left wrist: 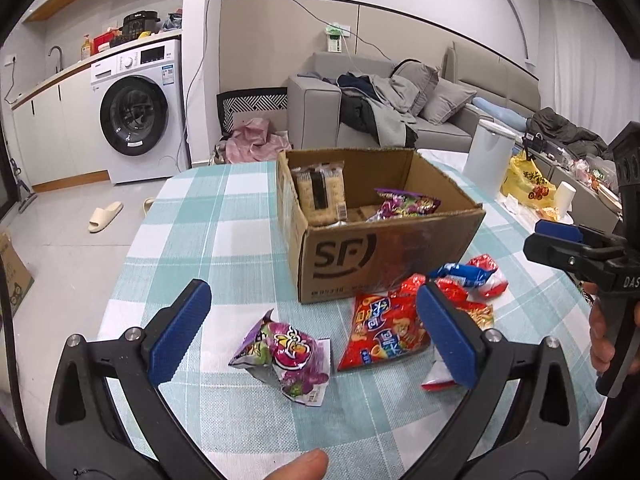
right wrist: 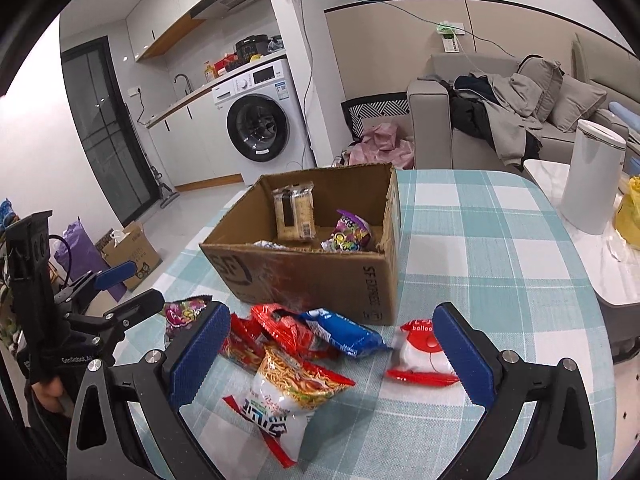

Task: Organize snacks
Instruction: 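Grasp the purple candy bag with the left gripper while the right gripper grasps the white noodle bag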

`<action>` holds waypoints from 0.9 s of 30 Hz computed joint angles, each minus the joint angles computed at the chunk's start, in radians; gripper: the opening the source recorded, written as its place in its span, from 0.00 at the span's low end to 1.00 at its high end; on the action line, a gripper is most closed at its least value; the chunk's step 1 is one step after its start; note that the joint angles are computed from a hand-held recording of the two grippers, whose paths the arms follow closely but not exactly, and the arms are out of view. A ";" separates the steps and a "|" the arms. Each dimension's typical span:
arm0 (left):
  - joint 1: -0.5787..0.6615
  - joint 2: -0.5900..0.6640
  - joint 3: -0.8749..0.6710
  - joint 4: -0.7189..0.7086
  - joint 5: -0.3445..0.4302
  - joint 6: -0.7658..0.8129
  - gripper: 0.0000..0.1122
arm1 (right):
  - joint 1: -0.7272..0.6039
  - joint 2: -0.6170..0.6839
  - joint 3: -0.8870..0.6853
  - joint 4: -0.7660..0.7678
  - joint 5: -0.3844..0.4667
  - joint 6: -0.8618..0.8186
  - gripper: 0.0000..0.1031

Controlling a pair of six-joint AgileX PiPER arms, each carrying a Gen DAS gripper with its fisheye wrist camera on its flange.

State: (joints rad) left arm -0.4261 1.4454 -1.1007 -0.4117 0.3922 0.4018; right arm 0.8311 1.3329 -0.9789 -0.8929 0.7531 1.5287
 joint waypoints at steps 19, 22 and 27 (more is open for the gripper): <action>0.024 0.132 -0.001 0.035 -0.011 -0.010 0.91 | -0.052 0.094 0.020 0.185 -0.113 -0.095 1.00; 0.029 0.156 -0.013 0.047 -0.004 -0.028 0.91 | -0.061 0.113 0.017 0.207 -0.135 -0.114 1.00; 0.045 0.189 -0.025 0.006 -0.001 -0.003 0.91 | -0.069 0.143 0.013 0.231 -0.167 -0.132 1.00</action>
State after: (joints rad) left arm -0.3810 1.6348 -1.1261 -0.4060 0.3910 0.3993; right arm 0.7621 1.4760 -0.9659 -0.6615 0.5864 1.3965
